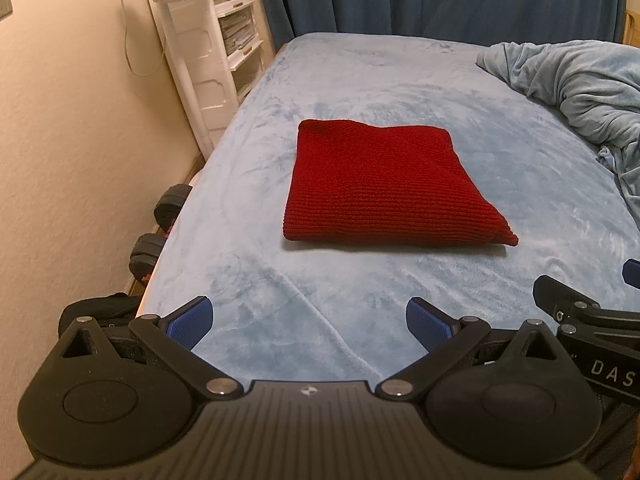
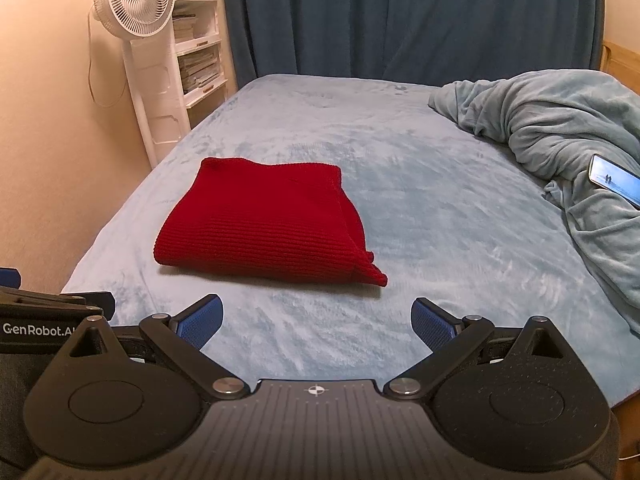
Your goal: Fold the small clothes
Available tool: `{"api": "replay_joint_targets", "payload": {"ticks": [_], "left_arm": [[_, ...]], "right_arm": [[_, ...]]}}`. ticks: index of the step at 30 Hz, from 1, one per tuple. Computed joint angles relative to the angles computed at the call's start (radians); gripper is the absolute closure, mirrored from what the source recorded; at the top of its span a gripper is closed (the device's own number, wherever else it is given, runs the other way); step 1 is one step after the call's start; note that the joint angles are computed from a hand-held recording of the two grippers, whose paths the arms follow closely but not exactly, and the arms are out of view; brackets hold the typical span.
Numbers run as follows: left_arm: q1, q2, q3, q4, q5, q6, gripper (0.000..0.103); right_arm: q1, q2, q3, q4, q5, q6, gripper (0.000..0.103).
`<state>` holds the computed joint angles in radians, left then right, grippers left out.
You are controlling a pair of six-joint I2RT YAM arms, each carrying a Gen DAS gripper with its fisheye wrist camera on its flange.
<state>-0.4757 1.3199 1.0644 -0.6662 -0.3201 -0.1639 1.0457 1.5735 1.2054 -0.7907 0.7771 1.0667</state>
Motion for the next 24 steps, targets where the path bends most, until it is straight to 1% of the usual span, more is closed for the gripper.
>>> {"api": "replay_joint_targets", "payload": {"ticks": [24], "left_arm": [[-0.008,0.012,-0.006,0.003,-0.006,-0.001,0.0]], "right_arm": [[-0.006,-0.001,-0.008,0.015,-0.011,-0.013,0.003]]}}
